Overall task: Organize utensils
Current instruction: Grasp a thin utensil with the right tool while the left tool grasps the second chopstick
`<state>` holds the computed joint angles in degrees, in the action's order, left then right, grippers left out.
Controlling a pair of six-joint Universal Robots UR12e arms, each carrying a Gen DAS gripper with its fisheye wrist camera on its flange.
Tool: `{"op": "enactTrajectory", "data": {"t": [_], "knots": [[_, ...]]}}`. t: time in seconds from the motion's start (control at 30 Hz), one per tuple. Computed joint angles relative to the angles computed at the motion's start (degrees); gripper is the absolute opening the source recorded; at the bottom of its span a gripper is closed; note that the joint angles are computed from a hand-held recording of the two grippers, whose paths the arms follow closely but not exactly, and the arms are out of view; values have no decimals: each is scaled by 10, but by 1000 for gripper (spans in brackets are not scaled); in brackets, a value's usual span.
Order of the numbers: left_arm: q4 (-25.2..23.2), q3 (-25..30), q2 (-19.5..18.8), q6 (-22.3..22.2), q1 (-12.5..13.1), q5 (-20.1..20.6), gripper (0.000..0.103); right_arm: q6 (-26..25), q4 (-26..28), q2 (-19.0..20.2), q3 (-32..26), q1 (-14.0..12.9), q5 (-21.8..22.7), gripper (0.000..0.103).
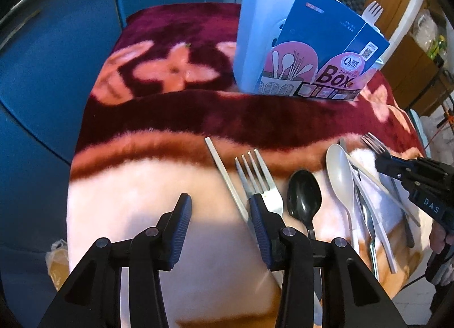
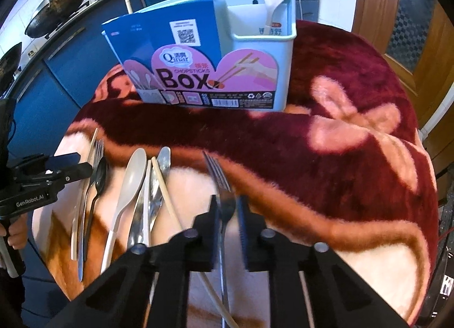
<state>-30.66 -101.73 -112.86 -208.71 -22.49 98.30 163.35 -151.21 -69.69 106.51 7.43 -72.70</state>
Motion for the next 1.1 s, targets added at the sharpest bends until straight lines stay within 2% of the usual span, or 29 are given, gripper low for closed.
{"op": "enactTrajectory", "data": {"t": [0.07,0.17,0.3,0.37,0.63,0.77,0.9,1.0,1.1], "knots": [[3,0,0,-7,2,-2,33,9,-6,0,3,-3,8,5],[17,-7,3,-23,10,-24,14,29,-20,-3,10,-13,33,5],[53,-26,12,-59,19,-57,4,54,-71,-10,31,-28,70,4],[87,-39,17,-69,20,-59,4,63,-102,-14,41,-32,78,4],[216,-65,26,-65,0,-4,4,108,-247,-23,74,-41,98,4],[288,-66,23,-41,-16,47,4,120,-320,-24,86,-41,98,4],[346,-62,21,-23,-24,81,4,137,-404,-24,95,-39,90,4],[374,-52,17,-18,-25,92,4,149,-449,-22,95,-37,83,3],[405,-34,7,-1,-28,120,4,159,-472,-19,91,-36,88,3]]}}
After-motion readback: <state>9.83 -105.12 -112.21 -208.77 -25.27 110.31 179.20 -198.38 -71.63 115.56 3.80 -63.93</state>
